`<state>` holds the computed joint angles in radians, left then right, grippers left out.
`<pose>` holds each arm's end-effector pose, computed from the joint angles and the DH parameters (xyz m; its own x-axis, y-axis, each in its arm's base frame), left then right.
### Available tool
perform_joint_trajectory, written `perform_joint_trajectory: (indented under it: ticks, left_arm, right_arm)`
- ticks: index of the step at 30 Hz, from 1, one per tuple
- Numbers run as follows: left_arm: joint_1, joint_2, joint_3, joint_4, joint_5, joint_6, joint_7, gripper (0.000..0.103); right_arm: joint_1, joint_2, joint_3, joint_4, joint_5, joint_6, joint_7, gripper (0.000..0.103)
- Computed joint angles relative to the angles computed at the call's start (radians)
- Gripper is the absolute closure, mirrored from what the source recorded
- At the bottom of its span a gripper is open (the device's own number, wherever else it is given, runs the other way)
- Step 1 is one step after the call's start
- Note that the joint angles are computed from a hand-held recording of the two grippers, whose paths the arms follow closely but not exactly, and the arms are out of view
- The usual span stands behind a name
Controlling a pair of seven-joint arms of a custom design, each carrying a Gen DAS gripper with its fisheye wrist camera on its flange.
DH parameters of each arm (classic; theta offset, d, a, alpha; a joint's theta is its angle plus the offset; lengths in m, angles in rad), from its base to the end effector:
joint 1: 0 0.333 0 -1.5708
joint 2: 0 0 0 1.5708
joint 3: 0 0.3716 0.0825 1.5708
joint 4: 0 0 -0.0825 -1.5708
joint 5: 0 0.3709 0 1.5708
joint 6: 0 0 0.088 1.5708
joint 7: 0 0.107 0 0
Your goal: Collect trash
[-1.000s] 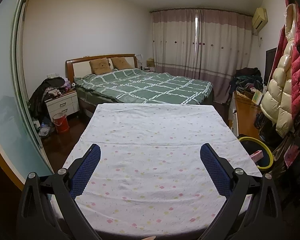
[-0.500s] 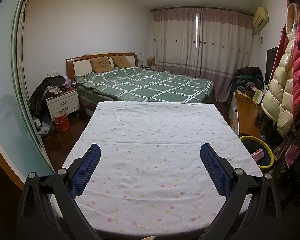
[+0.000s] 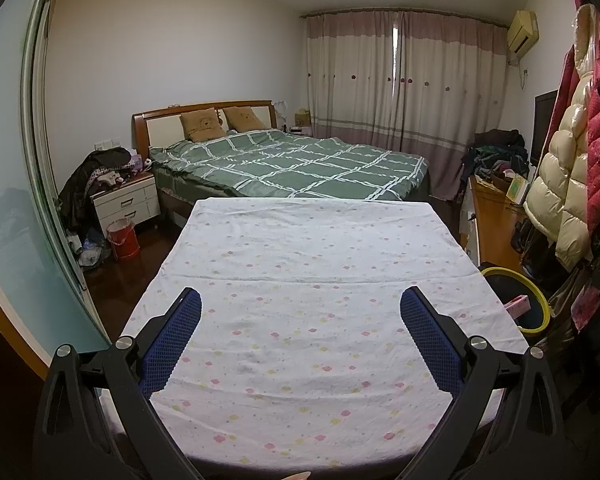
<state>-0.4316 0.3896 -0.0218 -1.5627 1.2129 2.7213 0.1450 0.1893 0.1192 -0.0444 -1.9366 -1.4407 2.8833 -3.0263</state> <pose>0.6346 -0.3442 0.5464 0.0064 -0.9997 0.0252 -0.4757 -0.0252 -0.8793 0.5927 0.1457 0.5399 -0.1965 -0.9766 -0.0879 -0.4558 0.1704 -0.8736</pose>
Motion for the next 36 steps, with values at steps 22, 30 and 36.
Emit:
perform_joint_trajectory:
  ticks: [22, 30, 36]
  left_arm:
    - [-0.01, 0.012, 0.007, 0.011, 0.004, -0.022, -0.007, 0.005]
    - [-0.011, 0.02, -0.001, 0.021, 0.003, -0.037, 0.004, 0.005]
    - [-0.012, 0.021, -0.001, 0.022, -0.02, -0.033, 0.02, 0.005]
  right_arm:
    - [0.002, 0.004, 0.0, 0.002, -0.002, 0.0, 0.005, 0.019]
    - [0.005, 0.005, -0.001, 0.0, 0.001, 0.0, 0.002, 0.019]
    - [0.009, 0.006, 0.001, 0.0, 0.007, -0.005, -0.001, 0.019]
